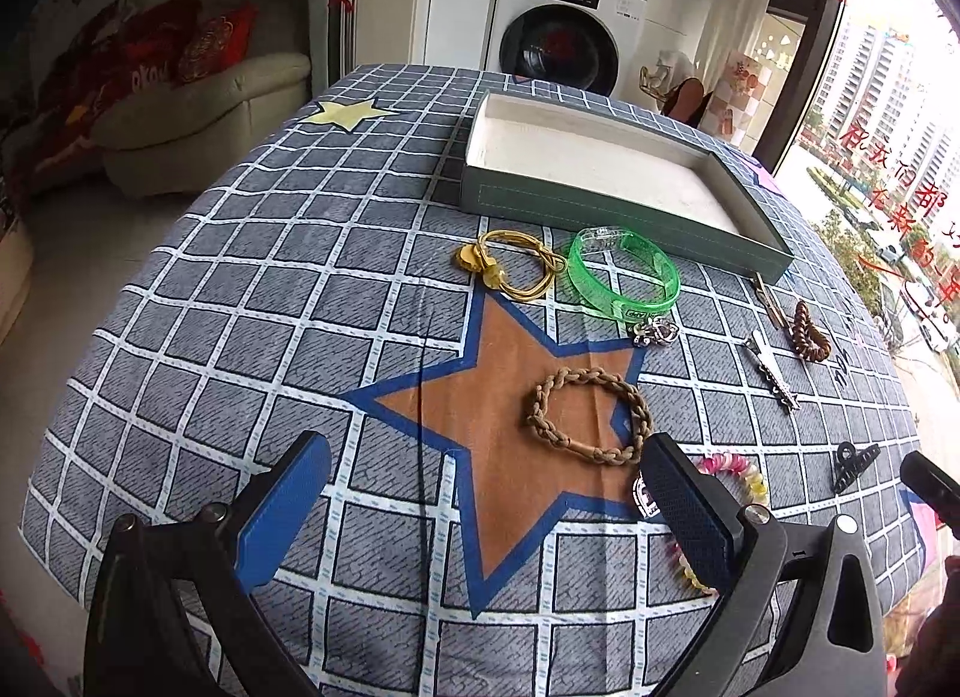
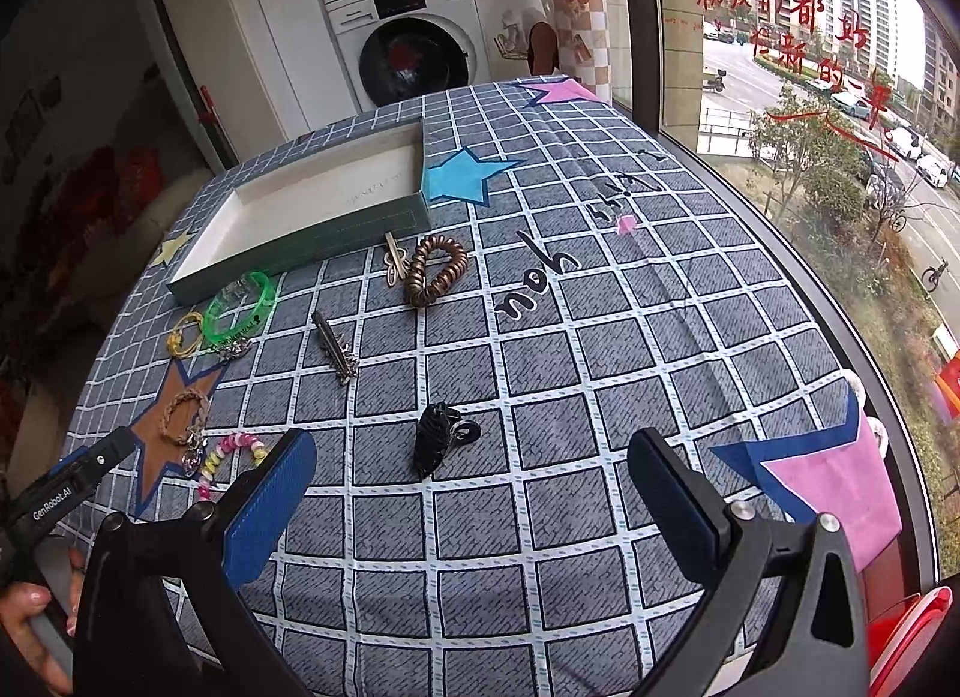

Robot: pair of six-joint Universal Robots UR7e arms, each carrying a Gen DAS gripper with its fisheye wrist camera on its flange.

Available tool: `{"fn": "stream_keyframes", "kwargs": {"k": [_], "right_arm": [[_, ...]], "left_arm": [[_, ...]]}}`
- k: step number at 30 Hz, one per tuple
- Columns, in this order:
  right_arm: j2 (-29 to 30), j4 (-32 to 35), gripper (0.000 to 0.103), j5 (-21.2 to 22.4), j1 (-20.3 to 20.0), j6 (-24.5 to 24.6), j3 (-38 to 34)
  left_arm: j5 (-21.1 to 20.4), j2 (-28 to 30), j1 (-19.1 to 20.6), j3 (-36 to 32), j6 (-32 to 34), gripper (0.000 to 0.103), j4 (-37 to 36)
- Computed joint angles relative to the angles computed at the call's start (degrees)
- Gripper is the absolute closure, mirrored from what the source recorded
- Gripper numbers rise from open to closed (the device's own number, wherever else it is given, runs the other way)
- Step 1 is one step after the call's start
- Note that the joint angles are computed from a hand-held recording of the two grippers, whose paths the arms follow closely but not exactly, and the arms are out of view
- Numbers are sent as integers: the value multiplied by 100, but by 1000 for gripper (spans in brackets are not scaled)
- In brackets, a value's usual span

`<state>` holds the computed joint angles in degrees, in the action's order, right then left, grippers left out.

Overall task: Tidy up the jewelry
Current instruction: 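Grasp the braided brown bracelet with the left tool while the right tool grasps the black claw clip, then carry both items into the white tray while the right tool releases the clip and the left releases the bracelet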

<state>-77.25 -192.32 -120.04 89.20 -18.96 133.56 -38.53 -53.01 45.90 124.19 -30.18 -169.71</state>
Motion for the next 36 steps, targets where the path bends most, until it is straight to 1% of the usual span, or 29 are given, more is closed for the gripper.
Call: {"fn": "stream_keyframes", "kwargs": {"k": [2, 5, 6, 9, 10, 11, 12, 13, 14, 15, 16, 17, 18, 19, 20, 22, 25, 30, 36], "right_arm": [[52, 300, 0, 2, -72, 169, -120], [213, 538, 0, -35, -121, 284, -258], [276, 582, 0, -72, -123, 308, -300], [490, 601, 2, -212, -111, 324, -410], [541, 632, 5, -241, -110, 341, -438], [588, 668, 11, -280, -100, 370, -468], [648, 657, 13, -358, -80, 379, -485], [731, 490, 15, -458, -33, 276, -480], [772, 440, 21, -515, 2, 203, -483], [836, 343, 25, -584, 36, 108, -496], [864, 287, 33, -630, 62, 42, -497], [899, 220, 40, -677, 85, -16, -501], [920, 169, 46, -730, 110, -61, -500], [943, 99, 58, -763, 125, -120, -501], [944, 65, 71, -759, 125, -163, -498], [871, 111, 74, -646, 93, -175, -472], [723, 280, 74, -301, 9, -127, -454], [405, 573, 74, 233, 21, -174, -494], [240, 1278, 74, 783, 146, -77, -983]], "left_arm": [[-79, 102, 103, -158, 123, 0, 29], [-155, 257, 189, -366, 328, 0, 79], [-193, 298, 213, -433, 386, 5, 140], [-248, 409, 263, -580, 461, 7, 314], [-258, 447, 266, -611, 496, 9, 338], [-175, 498, 243, -634, 548, 11, 350], [-153, 531, 230, -654, 614, 12, 369], [-129, 566, 218, -670, 675, 12, 359], [-90, 593, 203, -683, 732, 18, 358], [-31, 625, 181, -700, 787, 26, 369], [-23, 642, 169, -706, 871, 30, 336], [-75, 644, 166, -706, 953, 41, 277], [-112, 646, 158, -706, 1046, 58, 229], [-141, 655, 151, -707, 1156, 69, 182], [-185, 656, 149, -710, 1227, 82, 163], [-395, 604, 188, -673, 1342, 83, 20], [-705, 502, 229, -605, 1372, 84, -200], [-896, 336, 145, -581, 1482, 84, -439], [-1099, 176, 136, -899, 1747, 84, -528]]}}
